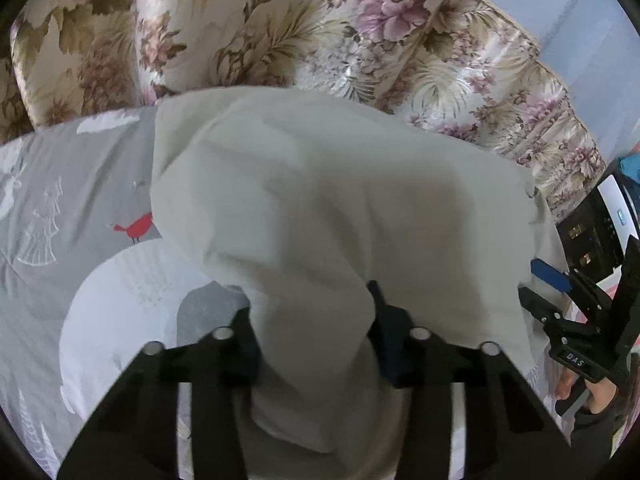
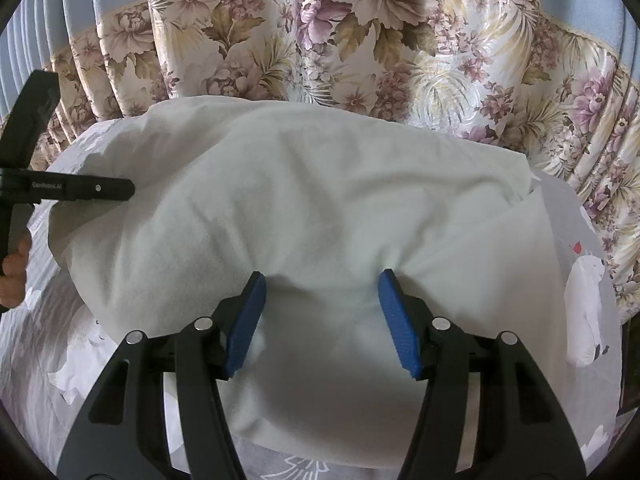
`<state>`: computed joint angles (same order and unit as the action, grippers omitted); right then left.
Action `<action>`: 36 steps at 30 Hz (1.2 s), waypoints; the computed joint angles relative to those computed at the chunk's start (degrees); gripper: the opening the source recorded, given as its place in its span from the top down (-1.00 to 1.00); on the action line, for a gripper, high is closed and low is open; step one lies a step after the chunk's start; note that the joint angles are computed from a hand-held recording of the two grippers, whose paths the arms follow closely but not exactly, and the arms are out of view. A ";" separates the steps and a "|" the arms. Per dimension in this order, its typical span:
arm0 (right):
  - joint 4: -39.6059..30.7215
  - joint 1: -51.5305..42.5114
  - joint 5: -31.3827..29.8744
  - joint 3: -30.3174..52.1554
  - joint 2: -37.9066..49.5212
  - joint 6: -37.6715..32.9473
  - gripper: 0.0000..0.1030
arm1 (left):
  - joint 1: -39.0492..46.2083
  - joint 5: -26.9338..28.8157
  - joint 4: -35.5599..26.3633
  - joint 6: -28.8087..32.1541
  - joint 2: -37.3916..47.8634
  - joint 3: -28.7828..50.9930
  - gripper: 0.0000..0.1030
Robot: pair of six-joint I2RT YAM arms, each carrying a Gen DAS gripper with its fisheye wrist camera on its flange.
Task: Fold large clothes
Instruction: 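Grasp the jacket edge with the left tool while the right tool grasps it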
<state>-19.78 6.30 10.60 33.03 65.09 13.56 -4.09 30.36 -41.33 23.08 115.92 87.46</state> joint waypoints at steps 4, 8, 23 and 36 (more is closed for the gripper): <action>0.24 -0.20 -0.41 -0.13 -0.03 -0.11 -0.14 | -2.69 -5.57 5.52 -1.51 -4.72 -5.14 0.35; -0.72 -1.99 -2.68 -0.11 -2.35 -0.46 0.04 | -6.76 -13.54 10.82 -2.29 -10.07 -9.86 0.45; 7.97 -23.00 -20.38 -6.57 -2.74 -0.10 0.75 | -22.53 -24.44 4.20 -8.45 -17.29 -4.30 0.52; -9.35 -56.80 -54.64 -6.88 -4.86 -8.22 1.00 | -40.34 -22.45 -11.12 -18.31 2.95 18.22 0.81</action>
<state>-29.14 -50.50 -44.03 26.14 60.23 5.34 -44.43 7.91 -52.45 4.77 118.87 105.68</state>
